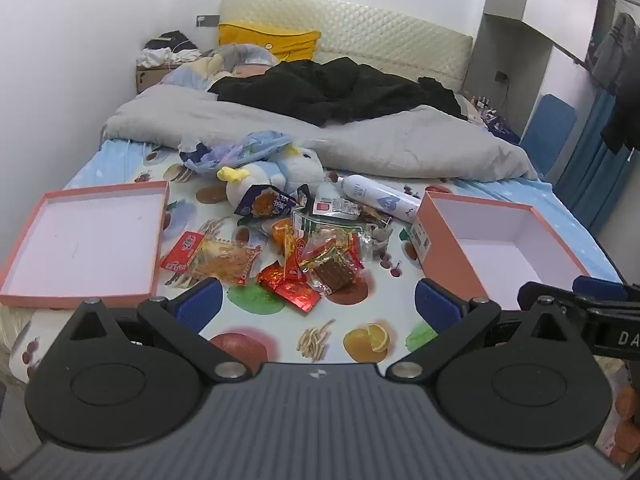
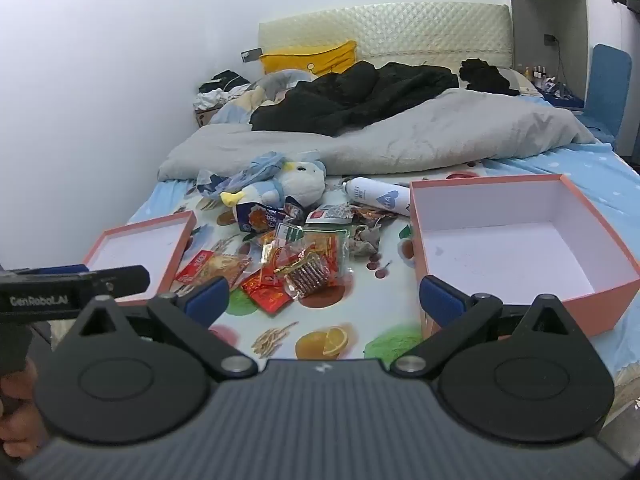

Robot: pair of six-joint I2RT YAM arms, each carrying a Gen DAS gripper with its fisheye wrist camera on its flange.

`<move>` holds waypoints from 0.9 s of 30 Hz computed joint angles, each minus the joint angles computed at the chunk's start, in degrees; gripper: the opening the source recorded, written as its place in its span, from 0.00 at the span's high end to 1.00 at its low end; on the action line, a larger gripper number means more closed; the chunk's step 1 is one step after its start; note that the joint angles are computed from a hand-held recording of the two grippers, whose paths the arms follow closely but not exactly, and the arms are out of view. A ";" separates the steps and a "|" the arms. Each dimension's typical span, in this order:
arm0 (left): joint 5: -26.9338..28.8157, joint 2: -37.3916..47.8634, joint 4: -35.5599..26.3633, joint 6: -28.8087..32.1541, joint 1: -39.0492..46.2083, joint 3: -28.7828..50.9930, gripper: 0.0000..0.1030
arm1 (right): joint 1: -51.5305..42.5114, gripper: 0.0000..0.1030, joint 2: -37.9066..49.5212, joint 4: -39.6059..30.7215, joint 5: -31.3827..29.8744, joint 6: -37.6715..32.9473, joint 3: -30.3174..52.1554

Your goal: Organize snacks

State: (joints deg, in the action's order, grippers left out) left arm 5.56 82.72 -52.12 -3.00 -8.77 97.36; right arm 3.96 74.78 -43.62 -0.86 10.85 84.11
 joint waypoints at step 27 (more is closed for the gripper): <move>5.92 -0.77 1.98 0.57 7.48 -4.57 0.00 | 6.04 0.00 -0.15 -1.87 1.62 0.53 -1.15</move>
